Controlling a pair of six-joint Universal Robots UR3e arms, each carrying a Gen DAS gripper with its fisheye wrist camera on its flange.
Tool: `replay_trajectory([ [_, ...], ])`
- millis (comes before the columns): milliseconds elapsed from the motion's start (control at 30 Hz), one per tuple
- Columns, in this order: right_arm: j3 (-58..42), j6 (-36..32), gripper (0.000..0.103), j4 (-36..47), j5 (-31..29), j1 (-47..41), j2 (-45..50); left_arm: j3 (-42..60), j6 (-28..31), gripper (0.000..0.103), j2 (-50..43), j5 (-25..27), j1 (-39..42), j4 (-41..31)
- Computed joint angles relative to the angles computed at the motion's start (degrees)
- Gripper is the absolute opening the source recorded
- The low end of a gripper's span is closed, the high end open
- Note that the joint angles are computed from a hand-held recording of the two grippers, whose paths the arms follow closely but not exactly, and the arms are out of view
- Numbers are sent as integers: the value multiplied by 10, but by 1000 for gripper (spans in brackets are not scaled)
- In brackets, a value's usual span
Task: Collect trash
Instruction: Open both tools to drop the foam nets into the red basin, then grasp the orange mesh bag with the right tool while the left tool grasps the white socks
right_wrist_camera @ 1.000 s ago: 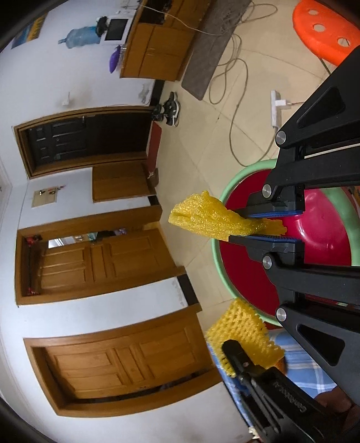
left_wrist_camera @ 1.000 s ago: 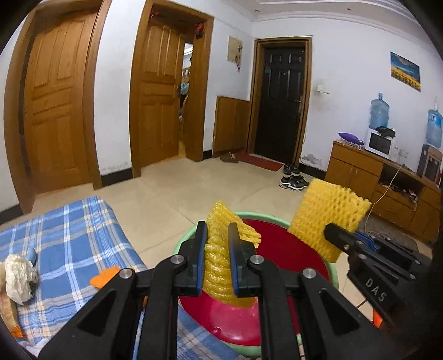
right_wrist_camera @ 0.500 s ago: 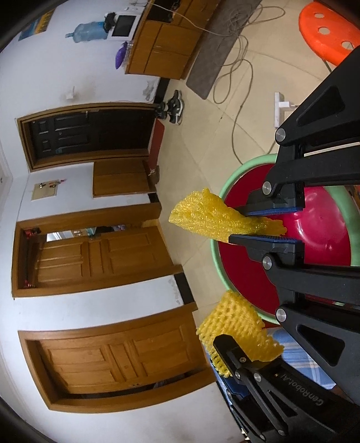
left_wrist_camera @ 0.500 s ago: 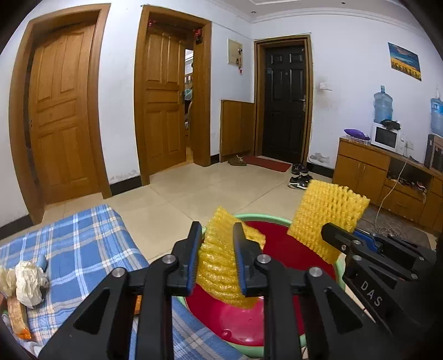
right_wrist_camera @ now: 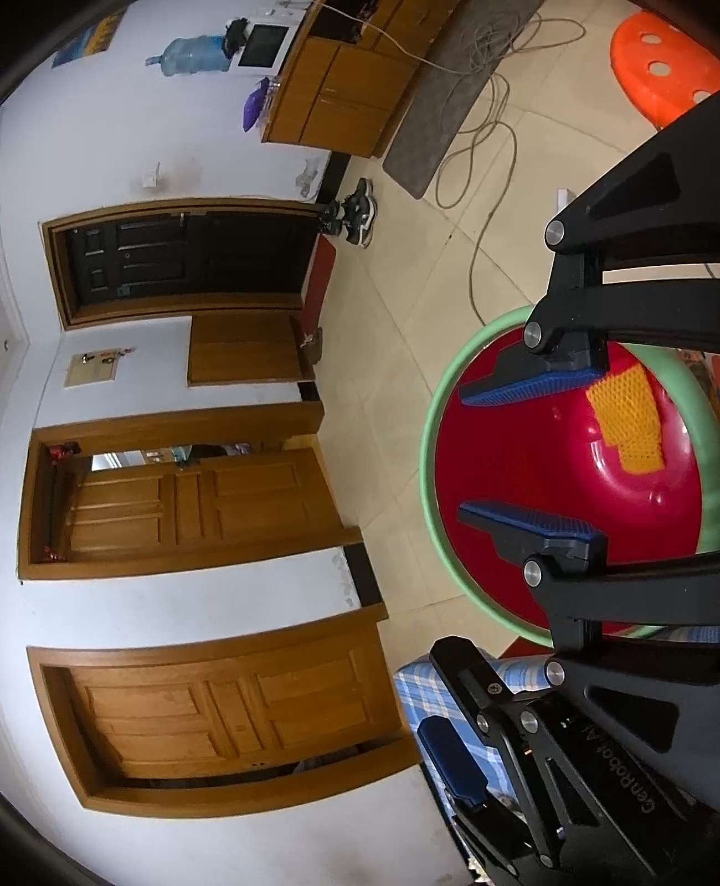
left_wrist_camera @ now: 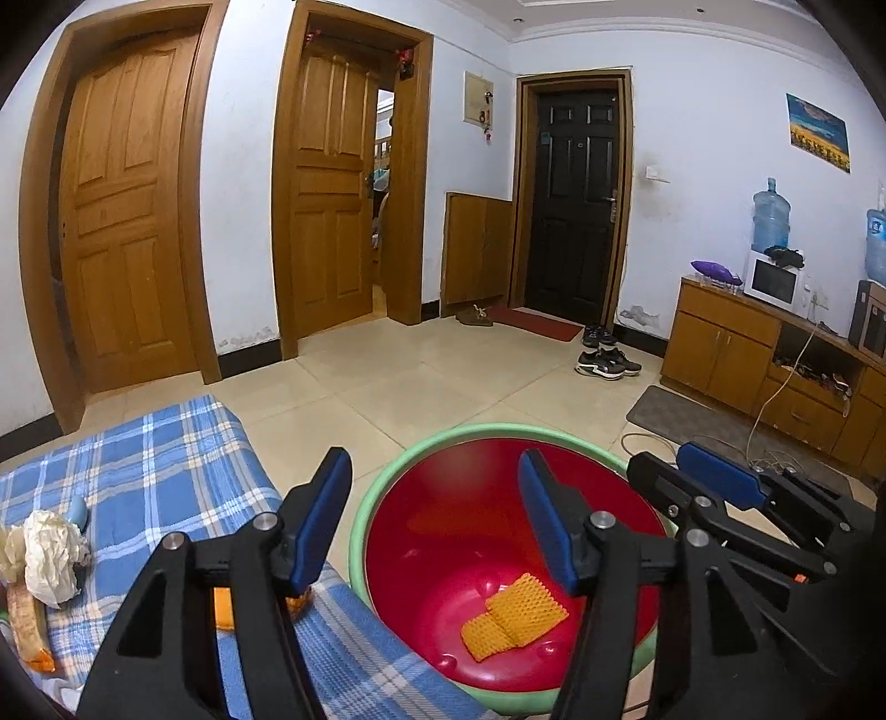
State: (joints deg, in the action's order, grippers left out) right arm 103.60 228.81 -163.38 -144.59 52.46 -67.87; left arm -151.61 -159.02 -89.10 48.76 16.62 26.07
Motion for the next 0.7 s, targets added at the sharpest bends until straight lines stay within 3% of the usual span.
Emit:
replay_trajectory([
  [300,-6,23,36,21,-16,11,3,13,-1,62,-8,39,-26,-2],
  [500,-20,30,36,42,-26,18,8,15,-2,62,-2,19,-7,-24],
  [600,-39,17,36,56,-18,17,17,36,-4,62,-2,57,-12,-59],
  [700,-52,7,37,46,-9,15,23,35,17,62,34,42,25,-130],
])
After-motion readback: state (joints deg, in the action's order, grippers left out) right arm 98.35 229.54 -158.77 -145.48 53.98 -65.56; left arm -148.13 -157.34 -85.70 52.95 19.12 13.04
